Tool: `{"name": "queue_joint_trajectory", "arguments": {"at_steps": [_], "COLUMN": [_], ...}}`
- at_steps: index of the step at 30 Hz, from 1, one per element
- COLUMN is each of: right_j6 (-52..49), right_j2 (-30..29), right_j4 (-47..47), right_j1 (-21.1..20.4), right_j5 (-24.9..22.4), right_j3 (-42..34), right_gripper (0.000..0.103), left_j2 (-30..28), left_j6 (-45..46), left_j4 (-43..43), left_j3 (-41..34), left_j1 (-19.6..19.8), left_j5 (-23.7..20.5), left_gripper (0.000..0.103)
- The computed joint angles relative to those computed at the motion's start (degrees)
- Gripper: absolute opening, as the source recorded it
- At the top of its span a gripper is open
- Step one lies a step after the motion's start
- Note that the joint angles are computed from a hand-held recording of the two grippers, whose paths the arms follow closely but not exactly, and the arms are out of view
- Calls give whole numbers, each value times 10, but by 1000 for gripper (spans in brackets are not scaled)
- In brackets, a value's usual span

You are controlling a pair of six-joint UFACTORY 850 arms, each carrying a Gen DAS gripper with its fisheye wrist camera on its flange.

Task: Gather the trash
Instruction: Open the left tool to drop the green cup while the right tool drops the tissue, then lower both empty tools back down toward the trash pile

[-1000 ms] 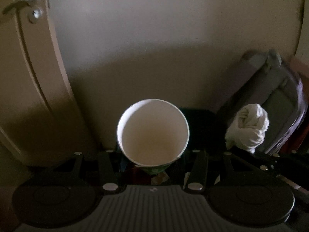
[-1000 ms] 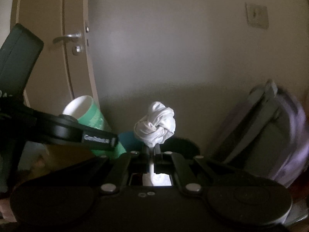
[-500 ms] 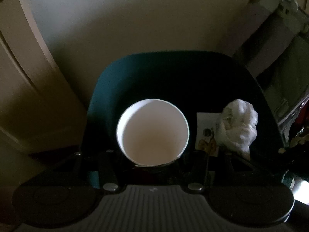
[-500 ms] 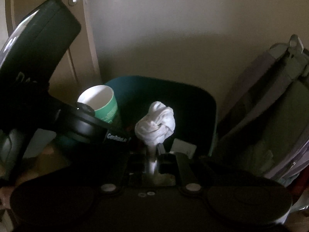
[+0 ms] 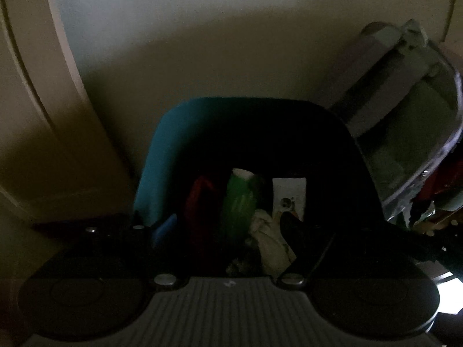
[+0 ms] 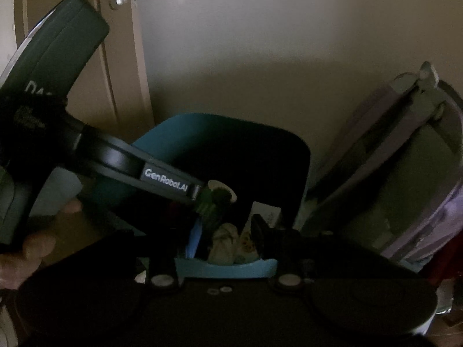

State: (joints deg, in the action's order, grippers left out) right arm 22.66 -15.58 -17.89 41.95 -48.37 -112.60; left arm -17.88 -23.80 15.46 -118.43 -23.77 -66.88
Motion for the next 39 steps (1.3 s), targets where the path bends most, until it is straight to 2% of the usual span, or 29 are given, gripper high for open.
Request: {"name": "queue_joint_trajectory", "arguments": {"at_steps": [6,9,16,17,24,29,35,39], "right_j6": [33,57,111,119,189,241,291,316], "right_j2": [46,61,131,142,213,262,312,334], "right_j4": [-27,-51,-94,-97,-132,-141,-133,-129], "right_j1": [27,46,98,107,164,189,203,206], "right_j5": [-6,-7,-19,-21,-25,-18,12,38], "right_j3": [24,33,98,108,196,280,382,446], "right_gripper": [40,51,53,53,63,72,82,88], "left_j2": [36,73,158,169,252,306,362,389], "left_j6": [-10,-16,-39,-43,-101,-159,-204,-214], "left_j4": [21,38,64,68,104,126,122,104], "left_j3": [0,29,104,105,200,280,388,460], "left_j1": [-27,-46,-97,-107,-176,-216,-238,-234], "left_j5": [-13,-13,-13,-24,-35,-40,-21,11], "left_gripper": [78,78,78,78,81,81,81,83]}}
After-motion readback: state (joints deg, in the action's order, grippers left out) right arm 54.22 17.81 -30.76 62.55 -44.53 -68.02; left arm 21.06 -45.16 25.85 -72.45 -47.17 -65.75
